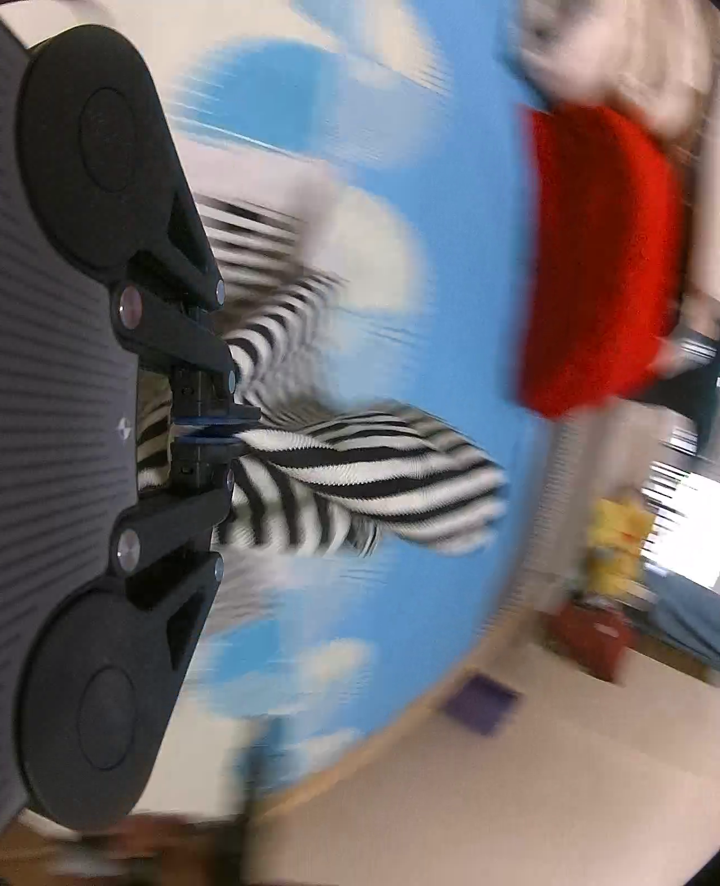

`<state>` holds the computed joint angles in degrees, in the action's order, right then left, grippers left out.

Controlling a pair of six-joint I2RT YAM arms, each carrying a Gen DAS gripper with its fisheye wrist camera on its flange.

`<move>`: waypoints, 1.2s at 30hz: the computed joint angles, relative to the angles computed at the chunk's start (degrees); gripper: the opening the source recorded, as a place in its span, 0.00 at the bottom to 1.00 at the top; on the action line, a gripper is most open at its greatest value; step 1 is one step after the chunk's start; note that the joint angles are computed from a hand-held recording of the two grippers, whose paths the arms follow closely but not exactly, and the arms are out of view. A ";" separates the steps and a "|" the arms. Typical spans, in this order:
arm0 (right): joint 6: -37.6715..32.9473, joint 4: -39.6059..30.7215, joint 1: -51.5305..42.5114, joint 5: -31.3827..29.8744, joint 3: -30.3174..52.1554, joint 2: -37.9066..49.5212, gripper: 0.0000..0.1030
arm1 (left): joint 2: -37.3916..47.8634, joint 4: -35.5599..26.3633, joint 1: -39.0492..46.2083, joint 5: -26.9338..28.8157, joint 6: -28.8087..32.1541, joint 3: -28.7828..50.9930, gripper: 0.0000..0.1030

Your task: Fold small clothes

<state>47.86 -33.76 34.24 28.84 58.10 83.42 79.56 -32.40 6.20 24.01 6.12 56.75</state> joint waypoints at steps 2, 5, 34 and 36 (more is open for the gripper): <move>2.12 0.82 0.40 -0.21 -0.80 -1.24 0.53 | -1.74 -11.64 4.38 -0.51 7.14 0.21 0.15; 3.66 4.37 2.11 -1.71 -2.20 -2.49 0.52 | -5.66 -7.40 7.88 -3.83 7.11 -1.71 0.47; 7.89 10.56 6.06 -17.95 4.56 16.09 0.00 | 1.92 -0.51 -1.64 -9.88 -10.24 -5.31 0.05; 8.24 14.00 5.90 -16.64 2.14 12.83 0.00 | -0.54 0.85 -0.18 -5.88 -9.97 -5.80 0.05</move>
